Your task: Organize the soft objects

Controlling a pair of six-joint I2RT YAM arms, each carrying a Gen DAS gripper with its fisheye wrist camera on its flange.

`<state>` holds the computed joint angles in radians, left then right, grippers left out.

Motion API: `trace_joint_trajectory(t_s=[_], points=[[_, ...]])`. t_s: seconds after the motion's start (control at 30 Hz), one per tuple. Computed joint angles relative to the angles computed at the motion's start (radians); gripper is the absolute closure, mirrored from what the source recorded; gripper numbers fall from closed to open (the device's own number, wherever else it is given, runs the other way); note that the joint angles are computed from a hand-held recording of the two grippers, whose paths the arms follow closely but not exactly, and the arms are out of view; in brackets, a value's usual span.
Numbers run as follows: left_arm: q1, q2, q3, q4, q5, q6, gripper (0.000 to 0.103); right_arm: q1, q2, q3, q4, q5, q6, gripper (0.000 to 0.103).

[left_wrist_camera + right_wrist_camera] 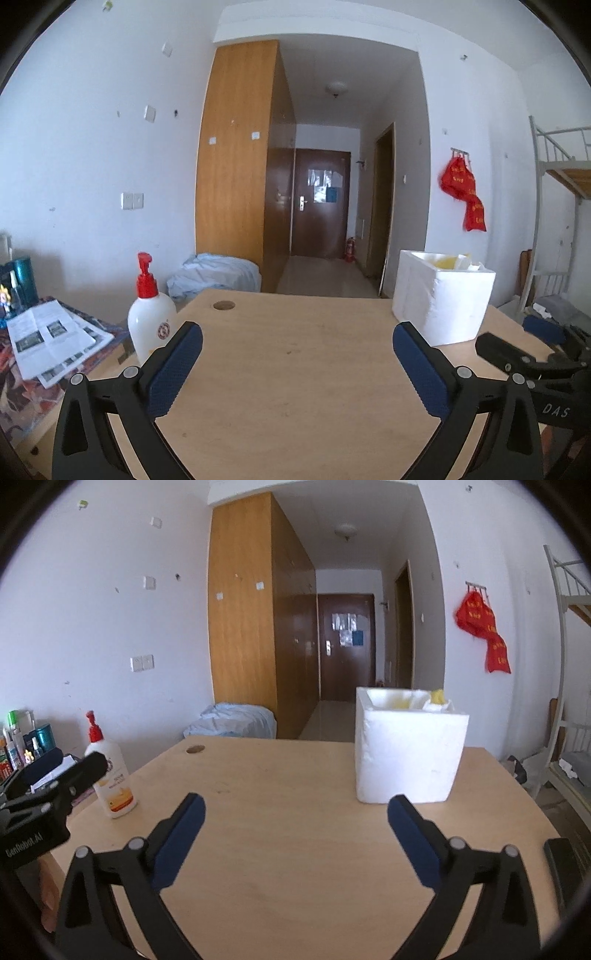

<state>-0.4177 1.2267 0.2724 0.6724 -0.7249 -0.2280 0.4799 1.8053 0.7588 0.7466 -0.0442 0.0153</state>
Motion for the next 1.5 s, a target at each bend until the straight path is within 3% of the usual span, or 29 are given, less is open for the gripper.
trace_joint_trajectory(t_s=[0.37,0.7,1.5], points=[[-0.094,-0.052,-0.044,0.078,-0.125,0.061,0.000,-0.008,-0.056,-0.081,0.095,0.019,0.007,0.000],[-0.046,0.001,-0.010,0.085,-0.049,0.044,0.000,-0.022,-0.054,-0.073,0.098,0.037,0.027,0.000],[-0.042,0.024,0.022,0.074,0.001,0.064,0.000,-0.025,-0.054,-0.078,0.109,0.048,0.033,0.000]])
